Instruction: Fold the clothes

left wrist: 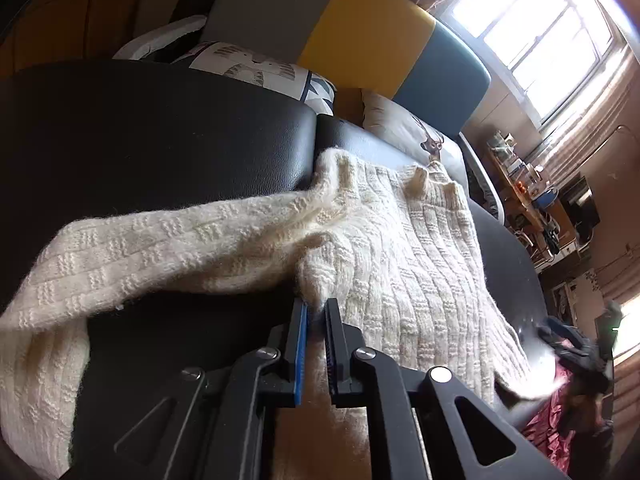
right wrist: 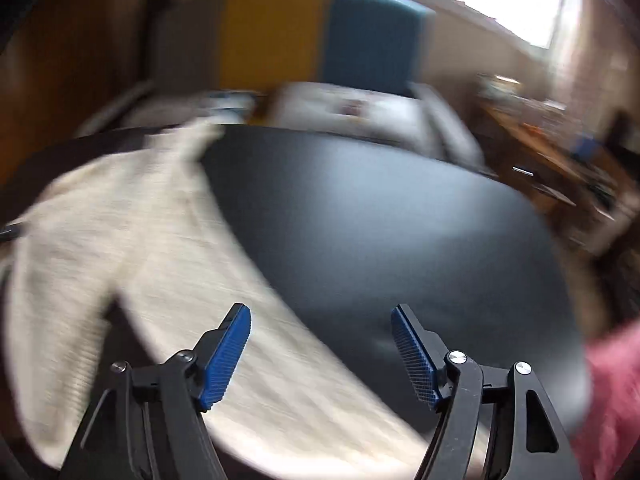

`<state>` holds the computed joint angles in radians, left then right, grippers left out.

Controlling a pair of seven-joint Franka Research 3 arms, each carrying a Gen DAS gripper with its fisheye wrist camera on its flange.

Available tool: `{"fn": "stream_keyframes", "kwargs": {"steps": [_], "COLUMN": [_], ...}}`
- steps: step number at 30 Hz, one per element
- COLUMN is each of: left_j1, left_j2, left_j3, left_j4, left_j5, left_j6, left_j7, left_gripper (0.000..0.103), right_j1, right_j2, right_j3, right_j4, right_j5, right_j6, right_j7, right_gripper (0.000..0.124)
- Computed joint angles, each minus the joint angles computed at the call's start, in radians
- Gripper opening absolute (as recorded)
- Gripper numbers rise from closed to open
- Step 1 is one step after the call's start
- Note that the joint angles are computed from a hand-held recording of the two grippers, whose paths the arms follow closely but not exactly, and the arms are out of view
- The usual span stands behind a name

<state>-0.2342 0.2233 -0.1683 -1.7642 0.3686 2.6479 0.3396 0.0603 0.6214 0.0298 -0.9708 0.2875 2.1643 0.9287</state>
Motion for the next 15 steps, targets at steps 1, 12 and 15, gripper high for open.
{"fn": "stream_keyframes", "kwargs": {"steps": [1, 12, 15], "left_j1": [0.003, 0.022, -0.01], "left_j2": [-0.008, 0.028, 0.052], "left_j3": [0.001, -0.02, -0.008], "left_j4": [-0.01, 0.028, 0.071], "left_j5": [-0.003, -0.065, -0.027], "left_j6": [0.004, 0.016, 0.019], "left_j7": [-0.001, 0.112, 0.109], "left_gripper": [0.007, 0.006, 0.006], "right_j1": [0.016, 0.086, 0.112], "right_j2": [0.024, 0.076, 0.005], "right_j3": [0.014, -0.001, -0.037], "right_j4": [0.028, 0.035, -0.085], "right_j5": [0.002, -0.063, -0.142], "right_j6": [-0.036, -0.12, -0.024], "right_j7": [-0.013, 0.002, -0.022], "right_gripper": [0.074, 0.021, 0.013]}}
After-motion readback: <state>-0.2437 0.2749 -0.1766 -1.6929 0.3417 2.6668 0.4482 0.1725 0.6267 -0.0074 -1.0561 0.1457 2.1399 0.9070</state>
